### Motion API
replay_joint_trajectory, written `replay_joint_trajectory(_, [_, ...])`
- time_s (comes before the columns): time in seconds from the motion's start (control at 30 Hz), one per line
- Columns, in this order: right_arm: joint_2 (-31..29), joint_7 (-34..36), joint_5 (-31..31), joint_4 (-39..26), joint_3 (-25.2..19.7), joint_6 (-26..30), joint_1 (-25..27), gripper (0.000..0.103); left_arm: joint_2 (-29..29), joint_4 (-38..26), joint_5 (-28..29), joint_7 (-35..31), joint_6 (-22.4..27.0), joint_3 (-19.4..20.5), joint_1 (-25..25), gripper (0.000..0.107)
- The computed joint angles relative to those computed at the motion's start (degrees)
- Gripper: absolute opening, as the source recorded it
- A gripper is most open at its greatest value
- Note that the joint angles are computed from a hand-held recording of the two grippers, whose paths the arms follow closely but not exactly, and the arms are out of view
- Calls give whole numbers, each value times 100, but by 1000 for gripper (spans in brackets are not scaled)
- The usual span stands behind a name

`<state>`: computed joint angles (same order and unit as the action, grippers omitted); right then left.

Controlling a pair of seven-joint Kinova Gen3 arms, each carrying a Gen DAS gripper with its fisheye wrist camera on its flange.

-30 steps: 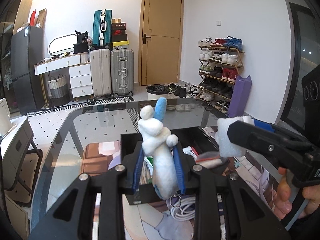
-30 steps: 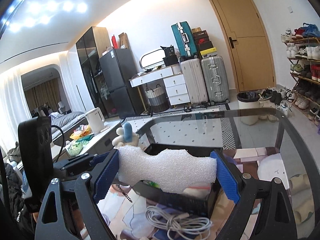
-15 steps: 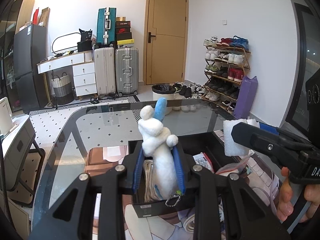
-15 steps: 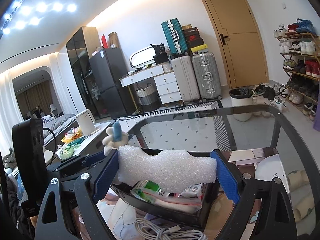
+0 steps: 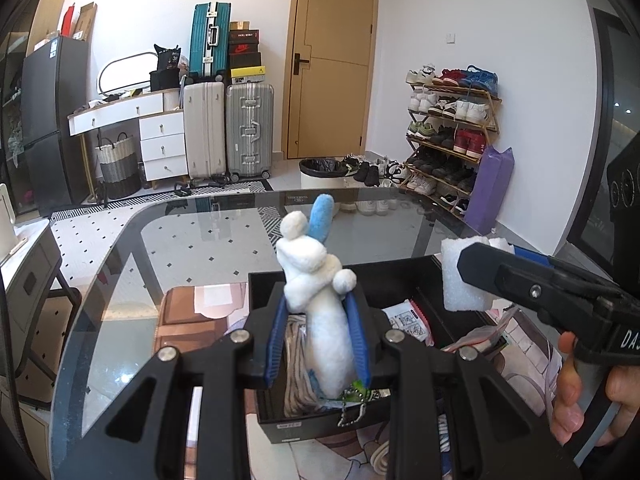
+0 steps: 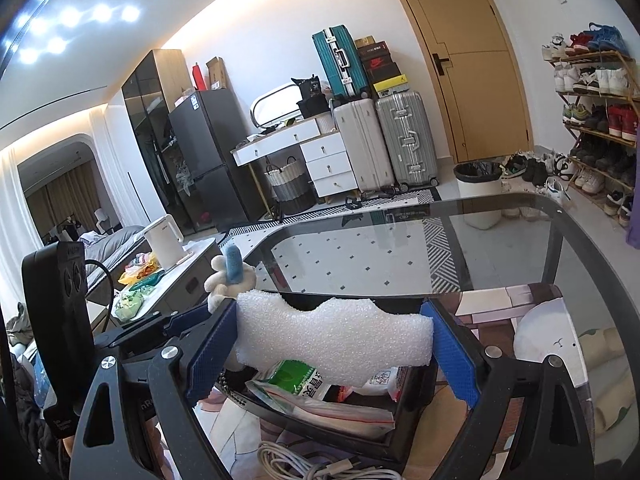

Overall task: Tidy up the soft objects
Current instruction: 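Lower the bunny and foam strip into the box and open both grippers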

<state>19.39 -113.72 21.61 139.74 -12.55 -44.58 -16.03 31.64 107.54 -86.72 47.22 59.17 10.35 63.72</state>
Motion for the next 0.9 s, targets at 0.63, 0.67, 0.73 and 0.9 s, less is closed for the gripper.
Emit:
replay_joint_trajectory(0.63, [-53, -136, 290, 98, 26, 89, 296, 102, 60, -110, 176, -272, -476, -67, -76, 61])
replay_joint_trajectory(0.67, [-116, -161, 317, 152, 36, 104, 325, 102, 54, -108, 186, -285, -478, -73, -58, 62])
replay_joint_trajectory(0.73, [-191, -201, 376, 224, 57, 131, 369, 102, 75, -189, 369, -466, -379, -63, -5, 76])
replay_joint_trajectory(0.9, [-309, -511, 852, 342, 74, 256, 614, 102, 74, -203, 560, -416, -54, -128, 286, 103])
